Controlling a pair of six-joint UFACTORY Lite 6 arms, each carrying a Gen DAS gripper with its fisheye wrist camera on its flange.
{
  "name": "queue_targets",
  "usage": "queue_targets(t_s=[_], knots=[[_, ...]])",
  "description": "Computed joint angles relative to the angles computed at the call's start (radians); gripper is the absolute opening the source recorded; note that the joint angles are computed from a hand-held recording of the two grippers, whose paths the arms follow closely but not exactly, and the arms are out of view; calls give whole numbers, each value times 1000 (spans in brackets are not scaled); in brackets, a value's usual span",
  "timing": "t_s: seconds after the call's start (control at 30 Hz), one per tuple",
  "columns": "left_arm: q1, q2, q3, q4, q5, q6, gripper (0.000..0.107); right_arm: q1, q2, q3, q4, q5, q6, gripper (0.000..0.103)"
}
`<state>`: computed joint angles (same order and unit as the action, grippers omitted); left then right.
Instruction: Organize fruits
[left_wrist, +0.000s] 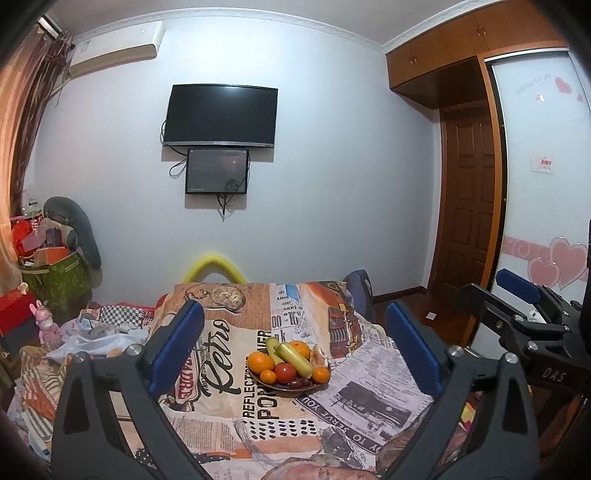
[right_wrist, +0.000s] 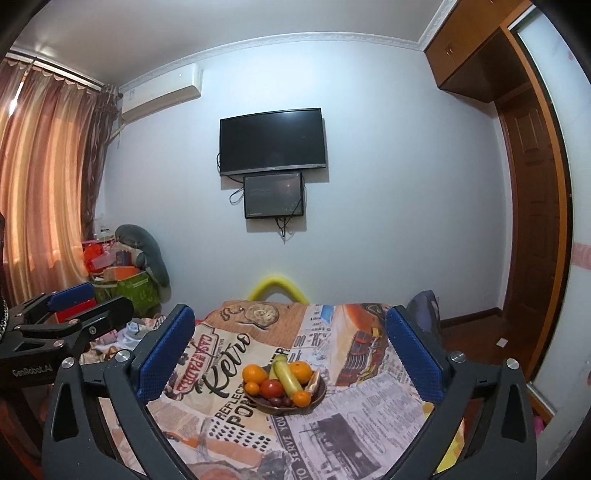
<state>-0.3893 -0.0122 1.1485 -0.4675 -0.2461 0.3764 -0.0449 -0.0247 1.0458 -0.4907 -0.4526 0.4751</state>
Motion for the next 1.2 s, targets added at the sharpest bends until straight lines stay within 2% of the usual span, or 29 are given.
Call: queue_targets(t_s=[1.2], knots=[[9,-14,-30,26,-12,-27,103,-8,-32,-28,-50,-6,56,103]])
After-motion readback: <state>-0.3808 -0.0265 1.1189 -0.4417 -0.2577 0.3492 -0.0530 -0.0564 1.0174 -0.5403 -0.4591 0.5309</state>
